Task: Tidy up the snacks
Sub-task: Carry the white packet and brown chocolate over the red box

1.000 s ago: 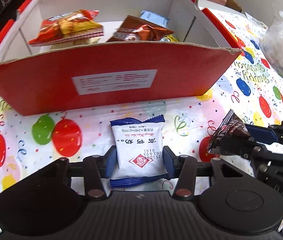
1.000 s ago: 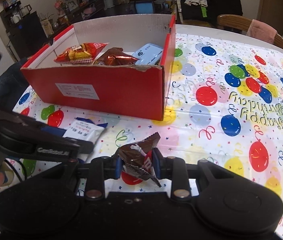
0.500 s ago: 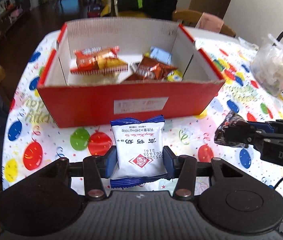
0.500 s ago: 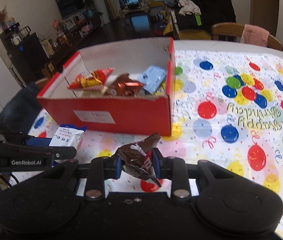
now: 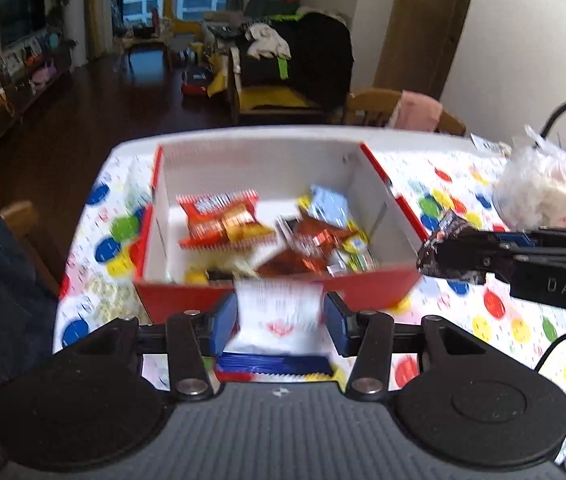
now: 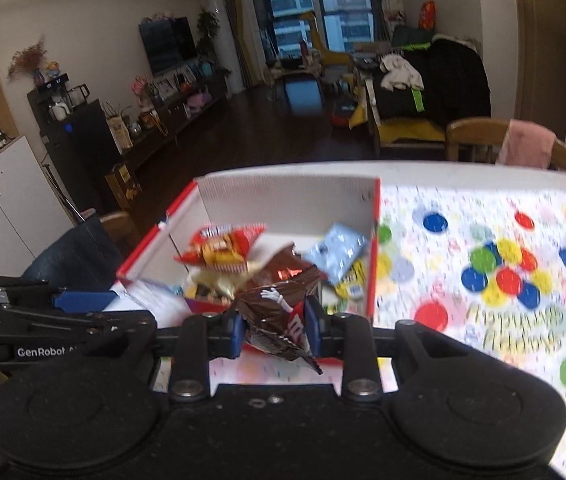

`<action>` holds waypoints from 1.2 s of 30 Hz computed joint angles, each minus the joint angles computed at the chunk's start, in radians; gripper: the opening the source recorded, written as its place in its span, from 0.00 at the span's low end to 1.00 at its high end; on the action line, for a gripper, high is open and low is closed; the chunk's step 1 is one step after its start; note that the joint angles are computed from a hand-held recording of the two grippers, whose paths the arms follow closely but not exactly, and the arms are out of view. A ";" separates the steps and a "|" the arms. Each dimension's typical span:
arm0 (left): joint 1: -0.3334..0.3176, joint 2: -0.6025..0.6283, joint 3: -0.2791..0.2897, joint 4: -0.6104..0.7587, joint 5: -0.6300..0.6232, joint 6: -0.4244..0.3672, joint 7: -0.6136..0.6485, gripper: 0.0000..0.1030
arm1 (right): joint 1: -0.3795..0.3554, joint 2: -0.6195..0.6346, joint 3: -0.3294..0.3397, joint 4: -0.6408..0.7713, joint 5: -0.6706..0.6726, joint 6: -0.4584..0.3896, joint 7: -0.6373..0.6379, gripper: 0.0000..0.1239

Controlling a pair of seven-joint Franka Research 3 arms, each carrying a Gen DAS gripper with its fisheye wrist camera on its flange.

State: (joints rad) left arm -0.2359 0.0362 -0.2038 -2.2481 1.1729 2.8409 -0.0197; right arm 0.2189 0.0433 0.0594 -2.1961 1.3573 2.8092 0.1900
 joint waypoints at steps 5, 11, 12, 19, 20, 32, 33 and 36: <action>0.014 0.022 0.012 0.029 -0.046 -0.009 0.055 0.46 | 0.005 0.037 0.011 0.058 0.016 0.020 -0.021 0.23; 0.033 0.064 0.010 -0.024 -0.318 0.063 0.334 0.46 | -0.010 0.054 0.015 0.068 0.015 0.001 0.006 0.23; 0.032 0.073 0.005 -0.028 -0.377 0.053 0.380 0.46 | -0.012 0.054 0.014 0.062 0.007 -0.005 0.020 0.23; 0.014 0.152 -0.004 -0.021 -0.671 0.010 0.526 0.63 | -0.019 0.038 0.012 0.004 -0.031 -0.043 0.076 0.23; 0.006 0.158 0.001 -0.022 -0.679 0.005 0.524 0.63 | -0.018 0.037 0.011 -0.002 -0.035 -0.045 0.080 0.23; -0.067 0.262 0.048 0.071 -0.656 -0.078 0.490 0.62 | -0.013 0.034 0.009 -0.025 -0.052 -0.045 0.102 0.23; -0.065 0.265 0.047 0.071 -0.659 -0.077 0.490 0.62 | -0.013 0.034 0.009 -0.025 -0.053 -0.045 0.103 0.23; -0.076 0.266 0.060 0.070 -0.627 -0.071 0.460 0.58 | -0.013 0.036 0.010 -0.025 -0.056 -0.043 0.107 0.23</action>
